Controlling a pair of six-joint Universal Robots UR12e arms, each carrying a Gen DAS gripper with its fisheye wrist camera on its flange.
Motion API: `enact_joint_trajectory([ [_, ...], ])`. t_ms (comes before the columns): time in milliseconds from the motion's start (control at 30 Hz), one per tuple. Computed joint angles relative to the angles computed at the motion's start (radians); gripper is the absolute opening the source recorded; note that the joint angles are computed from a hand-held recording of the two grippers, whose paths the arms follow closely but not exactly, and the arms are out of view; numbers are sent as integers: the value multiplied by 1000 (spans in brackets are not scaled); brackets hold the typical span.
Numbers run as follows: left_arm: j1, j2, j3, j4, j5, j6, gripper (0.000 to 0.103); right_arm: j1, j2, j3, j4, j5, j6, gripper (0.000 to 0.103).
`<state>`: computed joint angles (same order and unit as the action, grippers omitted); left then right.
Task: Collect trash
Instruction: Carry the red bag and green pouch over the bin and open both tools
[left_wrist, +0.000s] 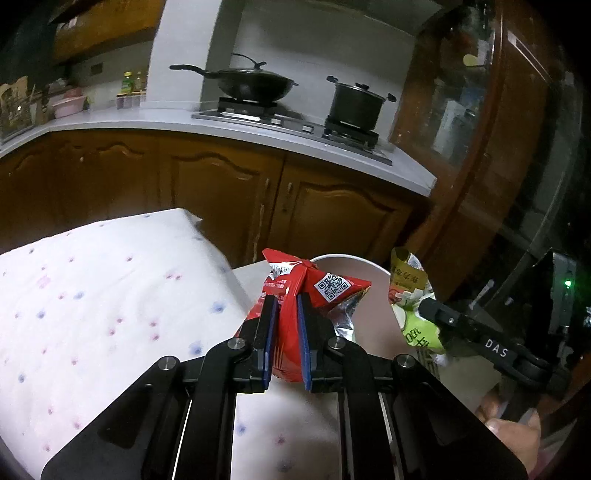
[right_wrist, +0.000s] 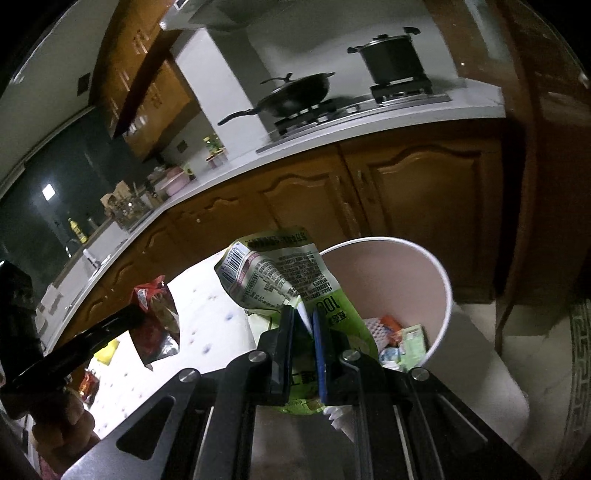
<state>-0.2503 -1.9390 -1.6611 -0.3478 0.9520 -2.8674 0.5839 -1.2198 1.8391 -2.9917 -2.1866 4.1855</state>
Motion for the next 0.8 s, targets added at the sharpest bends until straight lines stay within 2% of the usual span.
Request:
enact_joint_trajectory([
  [300,-55,-46,59,-12,7,-1,10,-33,-16,31,13,12,28,10],
  [500,-92,-85,102,-60,43,10,10,-60,-14,41,23,44,37,10],
  [800,-119,-119,144,-142,79,52,12,-85,-7,45,40,89,36,10],
])
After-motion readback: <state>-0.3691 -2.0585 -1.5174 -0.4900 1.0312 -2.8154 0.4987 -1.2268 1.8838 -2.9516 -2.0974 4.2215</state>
